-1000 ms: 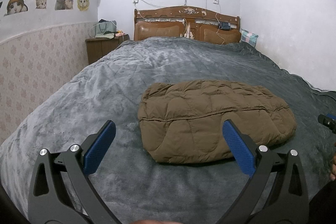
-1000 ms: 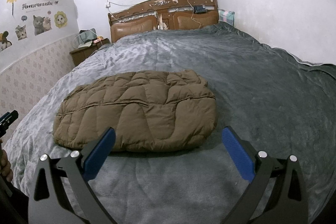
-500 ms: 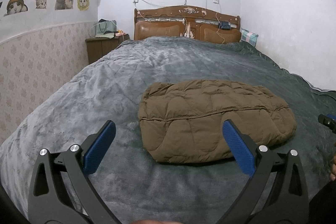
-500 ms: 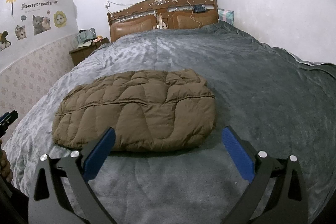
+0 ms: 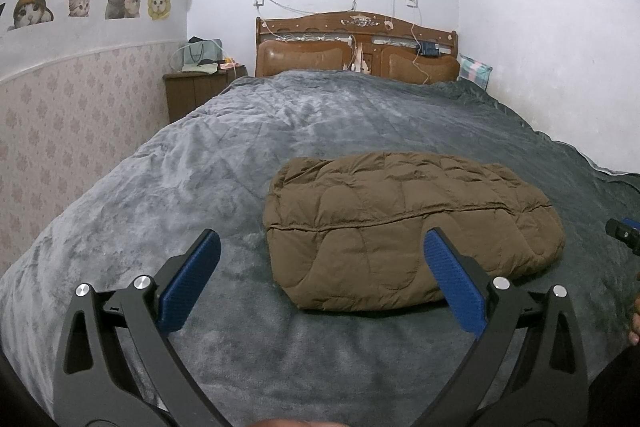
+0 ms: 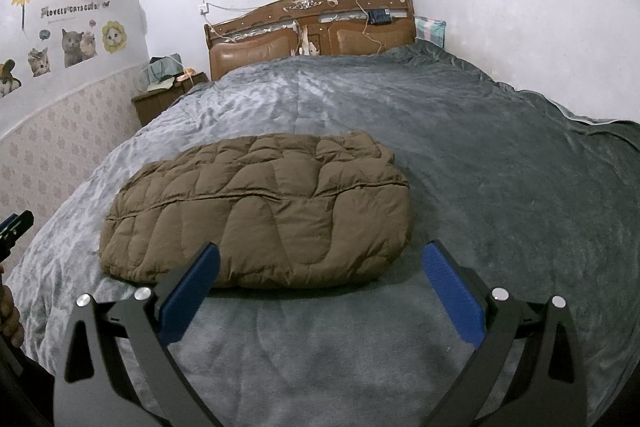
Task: Fold large clothes
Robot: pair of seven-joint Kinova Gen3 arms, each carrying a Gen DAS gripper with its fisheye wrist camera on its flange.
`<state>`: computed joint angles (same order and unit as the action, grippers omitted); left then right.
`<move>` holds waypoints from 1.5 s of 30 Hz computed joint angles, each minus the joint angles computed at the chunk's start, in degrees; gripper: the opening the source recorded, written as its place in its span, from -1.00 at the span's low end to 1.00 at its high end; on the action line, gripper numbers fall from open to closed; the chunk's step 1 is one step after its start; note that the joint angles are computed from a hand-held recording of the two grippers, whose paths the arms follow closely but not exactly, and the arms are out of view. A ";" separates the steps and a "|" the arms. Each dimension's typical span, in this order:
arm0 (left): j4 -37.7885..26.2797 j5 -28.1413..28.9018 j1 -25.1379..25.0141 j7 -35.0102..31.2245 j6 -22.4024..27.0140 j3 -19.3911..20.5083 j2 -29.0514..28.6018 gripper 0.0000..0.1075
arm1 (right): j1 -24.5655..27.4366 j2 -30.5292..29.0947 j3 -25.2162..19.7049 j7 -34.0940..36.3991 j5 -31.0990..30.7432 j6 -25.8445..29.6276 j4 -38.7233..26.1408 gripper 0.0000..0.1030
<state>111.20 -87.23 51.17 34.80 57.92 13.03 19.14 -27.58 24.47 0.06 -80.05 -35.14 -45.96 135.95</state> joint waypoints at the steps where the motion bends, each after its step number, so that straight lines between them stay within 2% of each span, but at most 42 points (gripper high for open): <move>1: 0.07 0.06 0.02 0.02 0.06 0.01 -0.04 0.86 | -0.14 0.00 0.06 0.20 -0.29 0.07 -0.09 0.97; 45: 0.22 -0.38 0.30 0.90 0.62 0.13 0.10 0.86 | -0.27 -0.14 -0.06 0.38 -0.63 -0.15 0.24 0.97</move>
